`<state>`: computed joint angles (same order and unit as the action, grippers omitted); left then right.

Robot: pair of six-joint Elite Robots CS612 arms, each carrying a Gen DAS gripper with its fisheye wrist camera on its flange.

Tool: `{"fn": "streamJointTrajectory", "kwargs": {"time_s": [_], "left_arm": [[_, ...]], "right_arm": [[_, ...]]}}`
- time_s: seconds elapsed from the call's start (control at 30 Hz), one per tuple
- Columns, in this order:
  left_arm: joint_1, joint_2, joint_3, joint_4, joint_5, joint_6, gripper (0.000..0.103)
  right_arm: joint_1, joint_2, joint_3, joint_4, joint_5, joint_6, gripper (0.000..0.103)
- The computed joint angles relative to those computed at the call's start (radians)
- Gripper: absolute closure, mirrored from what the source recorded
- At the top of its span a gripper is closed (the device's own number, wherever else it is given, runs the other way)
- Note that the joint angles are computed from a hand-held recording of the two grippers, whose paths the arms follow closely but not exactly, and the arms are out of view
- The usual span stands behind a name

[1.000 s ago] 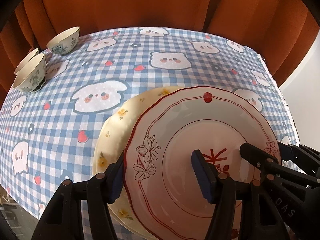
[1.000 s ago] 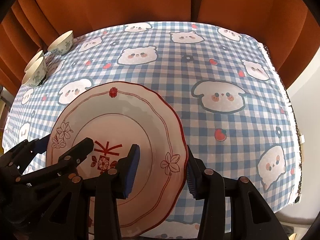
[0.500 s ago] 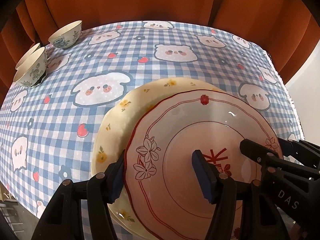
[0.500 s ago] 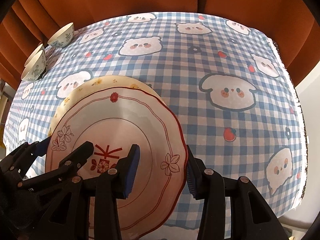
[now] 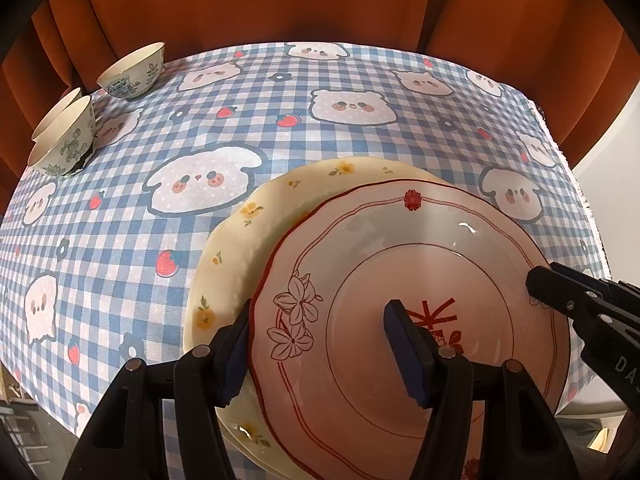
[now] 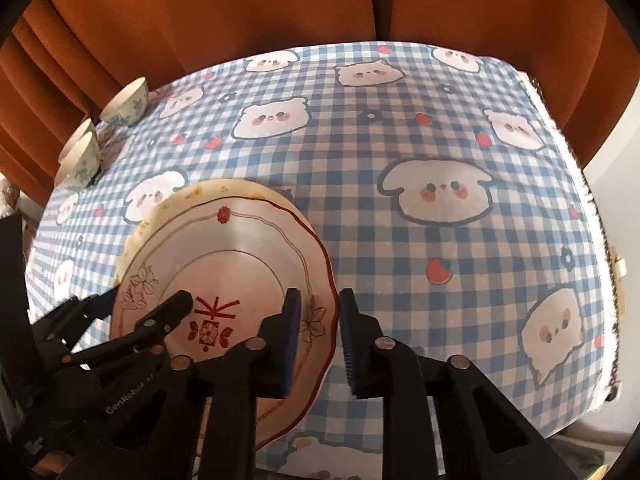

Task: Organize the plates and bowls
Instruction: 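Lower the red-rimmed plate onto the yellow-flower plates and open both tools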

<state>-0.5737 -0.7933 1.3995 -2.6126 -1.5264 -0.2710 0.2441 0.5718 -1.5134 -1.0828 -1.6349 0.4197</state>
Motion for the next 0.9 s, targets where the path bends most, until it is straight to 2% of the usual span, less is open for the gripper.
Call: {"fn": "streamJointTrajectory", "kwargs": {"time_s": [0.3, 0.47, 0.63, 0.9], "left_arm": [[-0.008, -0.009, 0.014, -0.018, 0.06, 0.003, 0.04], [-0.014, -0.007, 0.008, -0.007, 0.105, -0.001, 0.04], [-0.02, -0.005, 0.004, 0.004, 0.137, -0.001, 0.04], [-0.04, 0.001, -0.002, 0.03, 0.228, -0.015, 0.039]], "right_arm": [[-0.003, -0.003, 0.02, -0.015, 0.017, -0.007, 0.082], [-0.012, -0.005, 0.041, -0.029, 0.055, 0.001, 0.082], [-0.011, -0.009, 0.056, -0.044, 0.046, -0.022, 0.081], [-0.005, -0.005, 0.052, -0.05, 0.024, -0.052, 0.081]]}}
